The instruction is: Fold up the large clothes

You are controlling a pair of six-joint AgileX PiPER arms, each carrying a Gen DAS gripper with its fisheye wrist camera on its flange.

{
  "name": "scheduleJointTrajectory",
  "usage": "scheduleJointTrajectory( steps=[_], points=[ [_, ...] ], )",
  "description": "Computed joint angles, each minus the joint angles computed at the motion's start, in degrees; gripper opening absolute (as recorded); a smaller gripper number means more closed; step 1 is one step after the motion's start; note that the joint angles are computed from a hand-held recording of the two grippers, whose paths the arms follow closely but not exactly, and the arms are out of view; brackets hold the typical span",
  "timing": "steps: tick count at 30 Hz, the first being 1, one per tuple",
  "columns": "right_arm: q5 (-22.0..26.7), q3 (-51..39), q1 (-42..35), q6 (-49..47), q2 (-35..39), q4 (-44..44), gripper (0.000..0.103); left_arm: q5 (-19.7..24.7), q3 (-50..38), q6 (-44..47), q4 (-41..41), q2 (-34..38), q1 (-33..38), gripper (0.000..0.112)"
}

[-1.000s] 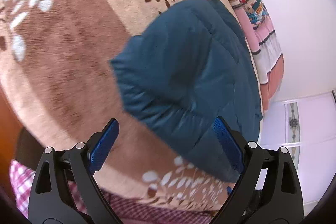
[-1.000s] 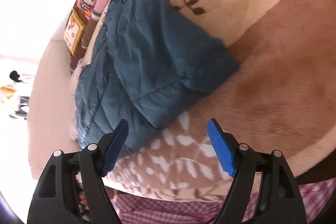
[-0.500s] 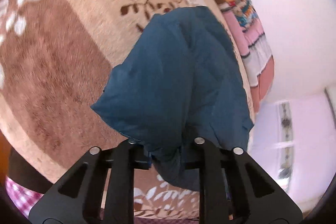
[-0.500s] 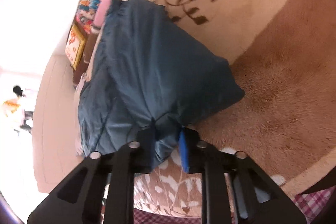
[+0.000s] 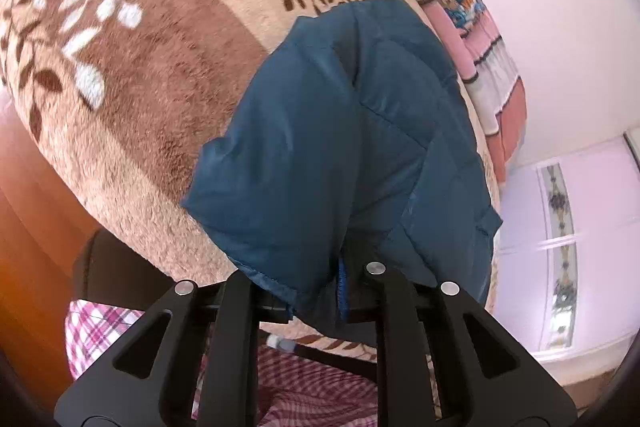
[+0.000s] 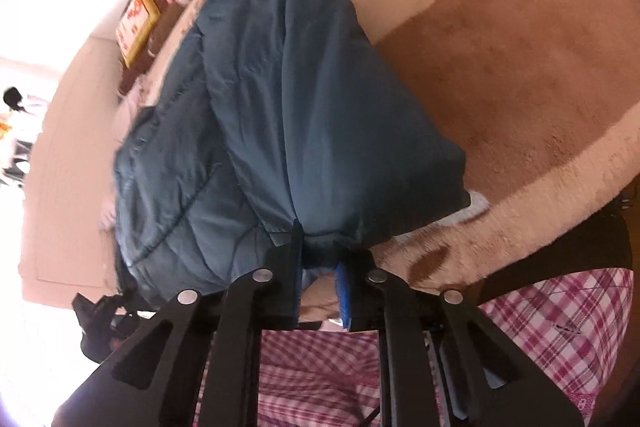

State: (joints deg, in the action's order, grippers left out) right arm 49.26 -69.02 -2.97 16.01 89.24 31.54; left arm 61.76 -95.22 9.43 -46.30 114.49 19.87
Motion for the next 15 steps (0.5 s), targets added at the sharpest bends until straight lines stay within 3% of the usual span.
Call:
scheduleJointTrajectory(
  steps=[3,5,8,15],
  points=[
    [2.32,-3.02,1.08,2.48,0.68,-3.96,0.024,-1.19,-0.07,-1.73,1.54,-0.32,-0.8,0.025],
    [4.9,-6.08,2.86,6.01,0.82,-8.9,0.024,-1.26,-0.29,-2.61,2.4,-0.24,-1.15,0.046],
    [7.23,-7.17,4.99,9.18,-1.51,-14.85,0.024,-1.75,0.2,-2.08,1.0,-0.36,-1.31,0.064],
    [10.62,-12.01,13.04,15.88,-4.92,-29.93,0.024,-4.13,-2.25,-4.67,7.02,0.2,-5.1,0.076]
  ],
)
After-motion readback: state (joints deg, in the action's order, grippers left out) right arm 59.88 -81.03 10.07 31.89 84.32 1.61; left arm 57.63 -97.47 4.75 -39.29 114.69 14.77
